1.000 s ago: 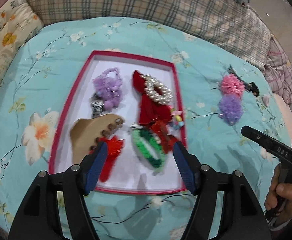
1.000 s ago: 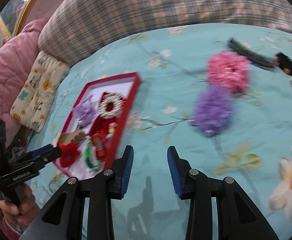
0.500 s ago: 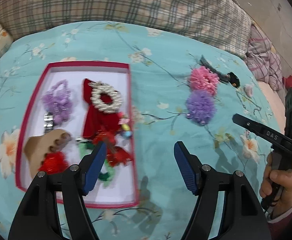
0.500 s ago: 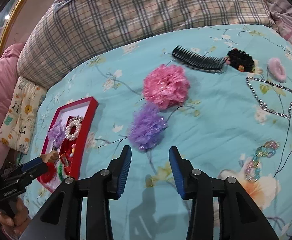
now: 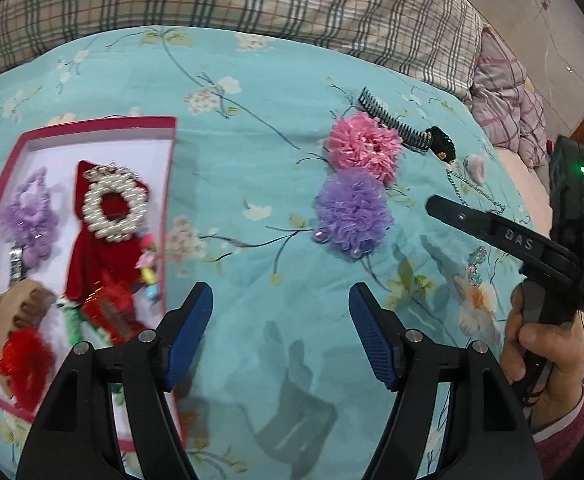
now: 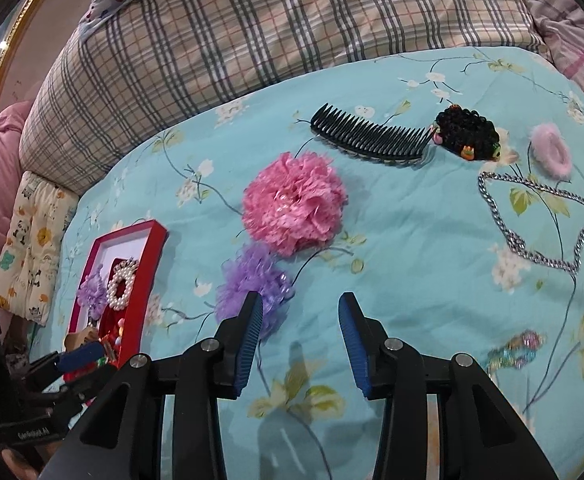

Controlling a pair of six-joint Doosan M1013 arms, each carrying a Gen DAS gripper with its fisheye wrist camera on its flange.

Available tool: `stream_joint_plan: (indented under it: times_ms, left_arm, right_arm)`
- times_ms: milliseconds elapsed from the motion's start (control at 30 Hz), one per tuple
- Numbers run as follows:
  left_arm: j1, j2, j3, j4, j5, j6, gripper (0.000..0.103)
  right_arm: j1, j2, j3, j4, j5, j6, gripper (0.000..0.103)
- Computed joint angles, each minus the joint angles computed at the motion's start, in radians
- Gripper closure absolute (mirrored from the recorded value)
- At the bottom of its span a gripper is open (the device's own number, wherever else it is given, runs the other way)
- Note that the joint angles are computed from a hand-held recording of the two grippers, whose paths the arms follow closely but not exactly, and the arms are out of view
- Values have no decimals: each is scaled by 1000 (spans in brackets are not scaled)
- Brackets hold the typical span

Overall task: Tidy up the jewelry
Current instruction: 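Move both tools toward the purple and pink tulle scrunchies, then grasp the purple tulle scrunchie with the left gripper while the right grasps the pink one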

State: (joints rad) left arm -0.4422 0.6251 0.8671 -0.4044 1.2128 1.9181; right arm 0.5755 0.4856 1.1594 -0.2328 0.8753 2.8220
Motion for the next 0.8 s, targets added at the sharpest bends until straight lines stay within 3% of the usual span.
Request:
stream_joint_plan:
  times_ms: [533,567,600,633,800]
  left_arm:
    - [-26,106,-125,-79,111,5,33]
    - [-28,115,-137,-80,119,2,32]
    - [-30,126,-153,-79,130,-4,32]
    - [-32,134,-165,-77,138,-9,32]
    - [-43,156,-191,-82,129,-4,32]
  right_arm:
    - [-76,76,-51,81,-66,-60,59]
    - [-78,82,-56,91,-61,-72,64]
    - [-80,86,-60,99,-57,-80,79]
    - [-81,89,-63,104,-49,-86,87]
    - [-71,62,-31,28,-47,-19,94]
